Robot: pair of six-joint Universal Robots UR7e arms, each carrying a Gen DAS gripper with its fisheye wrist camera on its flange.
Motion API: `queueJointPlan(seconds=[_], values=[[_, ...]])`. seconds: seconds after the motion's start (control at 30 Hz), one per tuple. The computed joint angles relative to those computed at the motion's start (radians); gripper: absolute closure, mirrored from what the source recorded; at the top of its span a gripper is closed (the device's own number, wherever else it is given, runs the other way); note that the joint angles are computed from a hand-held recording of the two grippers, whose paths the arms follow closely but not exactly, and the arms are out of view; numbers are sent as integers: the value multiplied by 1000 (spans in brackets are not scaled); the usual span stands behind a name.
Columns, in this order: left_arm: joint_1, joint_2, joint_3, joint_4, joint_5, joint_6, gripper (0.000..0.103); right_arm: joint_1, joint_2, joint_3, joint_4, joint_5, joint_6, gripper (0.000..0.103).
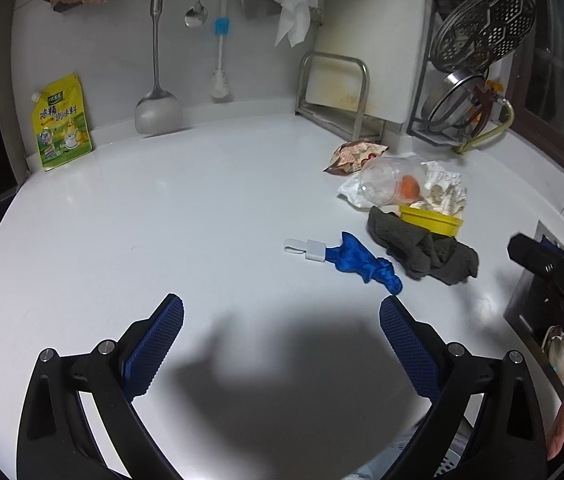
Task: Collect trash
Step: 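Reach the right tool to the crumpled white paper and grasp it, then grasp the blue toothbrush with the left tool while the right tool holds the paper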
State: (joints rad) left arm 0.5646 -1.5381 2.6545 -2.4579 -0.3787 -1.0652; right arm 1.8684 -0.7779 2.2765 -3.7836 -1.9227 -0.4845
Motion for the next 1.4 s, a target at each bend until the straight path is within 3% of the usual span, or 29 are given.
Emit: queueJointPlan(seconds=[0.13,0.37,0.77,0.97,1.4], values=[[56,71,-22,-151,0,111,7,-2,39,-89,71,-16,-12,24],[126,146,-66,-272,-7,202,7,-26,76,-223,210,-4,-6,24],[152,211,-106,-344,-28,275,7,-42,127,-329,318,-7,-14,25],[153,224,-112,-353,-34,277,7,-55,109,-323,348,33,-7,62],[153,227,-119,-351,-51,264,7,-80,33,-195,190,115,-21,66]])
